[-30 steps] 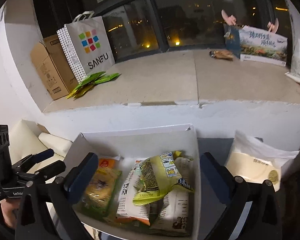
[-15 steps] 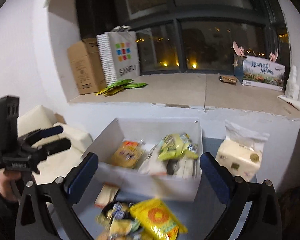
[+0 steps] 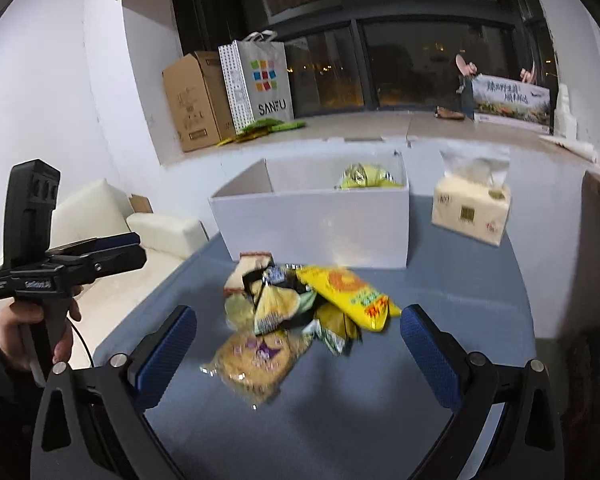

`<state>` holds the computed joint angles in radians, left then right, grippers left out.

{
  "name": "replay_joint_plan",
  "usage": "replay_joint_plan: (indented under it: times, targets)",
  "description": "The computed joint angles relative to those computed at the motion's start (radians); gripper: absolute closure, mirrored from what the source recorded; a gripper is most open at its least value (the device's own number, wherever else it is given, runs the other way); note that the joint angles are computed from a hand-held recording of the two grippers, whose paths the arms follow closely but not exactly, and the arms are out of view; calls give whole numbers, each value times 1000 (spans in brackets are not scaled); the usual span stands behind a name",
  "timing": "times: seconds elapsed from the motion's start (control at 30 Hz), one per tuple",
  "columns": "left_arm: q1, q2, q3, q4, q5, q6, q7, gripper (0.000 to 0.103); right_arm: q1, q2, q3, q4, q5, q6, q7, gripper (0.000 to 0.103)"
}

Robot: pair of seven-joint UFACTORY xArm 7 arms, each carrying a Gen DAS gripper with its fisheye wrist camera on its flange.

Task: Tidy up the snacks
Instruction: 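Withdraw both grippers from the box toward the remaining snacks, then grasp yellow chip bag with right gripper while left gripper grasps dark chip bag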

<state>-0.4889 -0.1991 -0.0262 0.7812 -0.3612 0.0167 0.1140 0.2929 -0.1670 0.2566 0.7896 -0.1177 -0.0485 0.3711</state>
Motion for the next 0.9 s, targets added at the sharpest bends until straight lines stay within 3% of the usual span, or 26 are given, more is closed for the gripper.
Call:
replay_joint_plan:
  times: [0.17, 0.33, 0.43, 0.5, 0.63, 0.8, 0.83, 0.87, 0.9]
  targets:
    - [-24, -11, 15, -8, -16, 0, 21, 0, 36, 65, -47, 67, 26, 65, -57, 0]
    - [-17, -22, 13, -16, -12, 7, 26, 0, 38, 232, -63, 266, 46, 252, -216, 0]
    - [-11, -27, 11, -25, -5, 7, 15, 0, 108, 349, -153, 415, -161, 381, -144, 0]
    - [-8, -28, 13, -30, -2, 7, 12, 0, 108, 416, -153, 499, -214, 445, -145, 0]
    - [-20, -28, 26, -37, -13, 9, 16, 0, 103, 530, -146, 643, -154, 556, -225, 0]
    - [12, -22, -4, -40, 20, 19, -12, 0, 91, 626, -136, 764, -63, 653, -292, 1]
    - [12, -19, -4, -40, 21, 19, -12, 0, 85, 636, -131, 775, -39, 659, -306, 11]
    - [19, -16, -9, -39, 27, 21, -19, 0, 67, 644, -113, 782, 5, 665, -336, 37]
    - [21, -14, -12, -39, 30, 21, -23, 0, 58, 640, -107, 773, 36, 646, -344, 40]
